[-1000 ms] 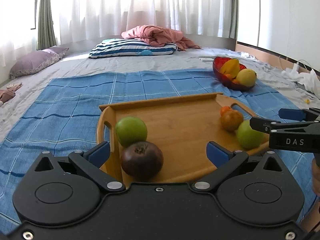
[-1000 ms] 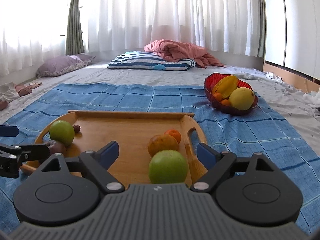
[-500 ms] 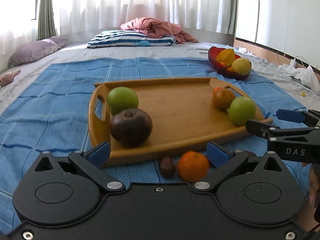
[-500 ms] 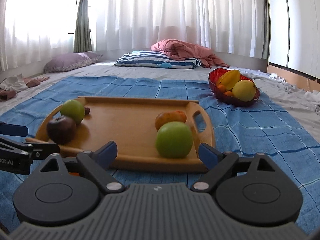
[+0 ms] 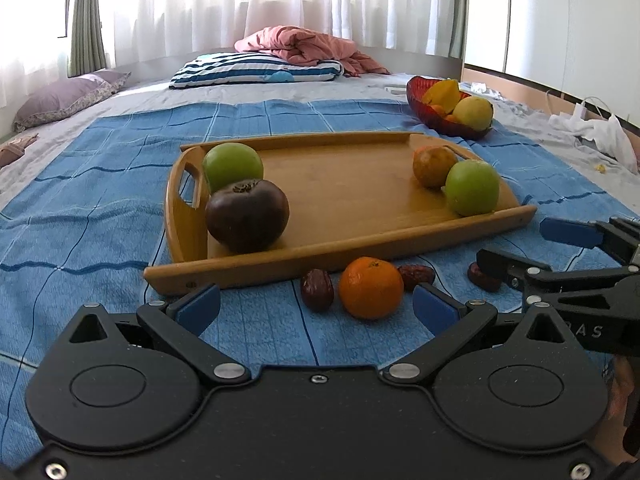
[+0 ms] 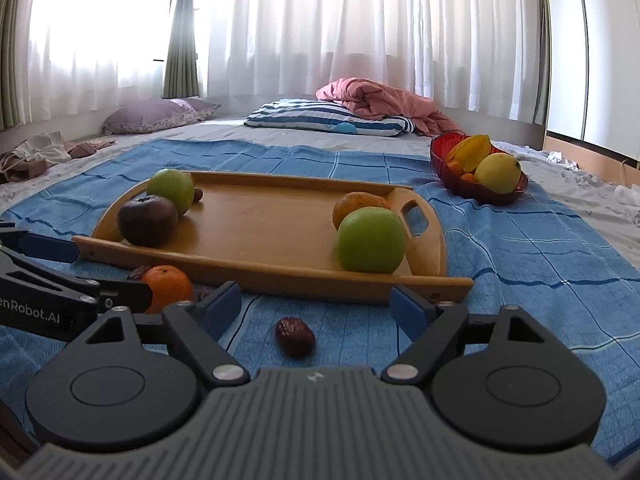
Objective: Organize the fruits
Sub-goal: 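Close the left tool on a small tangerine while the right tool closes on a brown date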
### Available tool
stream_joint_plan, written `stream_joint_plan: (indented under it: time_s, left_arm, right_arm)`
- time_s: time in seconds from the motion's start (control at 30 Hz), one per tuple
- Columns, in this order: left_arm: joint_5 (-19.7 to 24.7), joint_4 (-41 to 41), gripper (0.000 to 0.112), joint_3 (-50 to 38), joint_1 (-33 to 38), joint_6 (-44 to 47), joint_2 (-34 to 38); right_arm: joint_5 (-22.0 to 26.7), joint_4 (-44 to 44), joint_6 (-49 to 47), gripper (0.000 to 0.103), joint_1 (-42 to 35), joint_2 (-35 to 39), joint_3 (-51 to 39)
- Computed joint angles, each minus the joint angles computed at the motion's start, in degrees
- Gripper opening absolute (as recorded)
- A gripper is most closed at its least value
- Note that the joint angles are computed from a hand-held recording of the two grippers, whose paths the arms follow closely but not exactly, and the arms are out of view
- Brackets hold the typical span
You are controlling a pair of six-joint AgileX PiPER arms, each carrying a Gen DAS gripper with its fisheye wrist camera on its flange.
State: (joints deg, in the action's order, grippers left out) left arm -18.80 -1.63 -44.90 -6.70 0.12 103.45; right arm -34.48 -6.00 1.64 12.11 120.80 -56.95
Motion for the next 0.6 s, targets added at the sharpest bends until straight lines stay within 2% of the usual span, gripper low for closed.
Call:
stream_joint_plan:
  time_s: [0.4, 0.43, 0.53, 0.6]
  left_arm:
    - [-4.2, 0.61, 0.101, 3.45, -1.27, -2.5, -0.38]
    - [-4.23, 0.64, 0.097, 3.53, -1.49, -2.51, -0.39]
    - [-2.9, 0.73, 0.077, 2.92, -2.09, -2.73, -0.32]
    - [-2.03, 2.42, 0.067, 2.49, -2.06, -5.28, -0.26]
  right_arm:
    - [-4.11, 4.96, -2.93, 0.079, 1.56, 1.5, 2.56]
    - [-4.51, 5.18, -2.91, 0.079, 1.63, 1.61, 2.7]
    - [-6.5, 7.3, -3.43, 0.077, 2.14, 1.97, 3.46]
    - [-9.76, 11.72, -5.9, 0.074, 3.29, 2.64, 4.35]
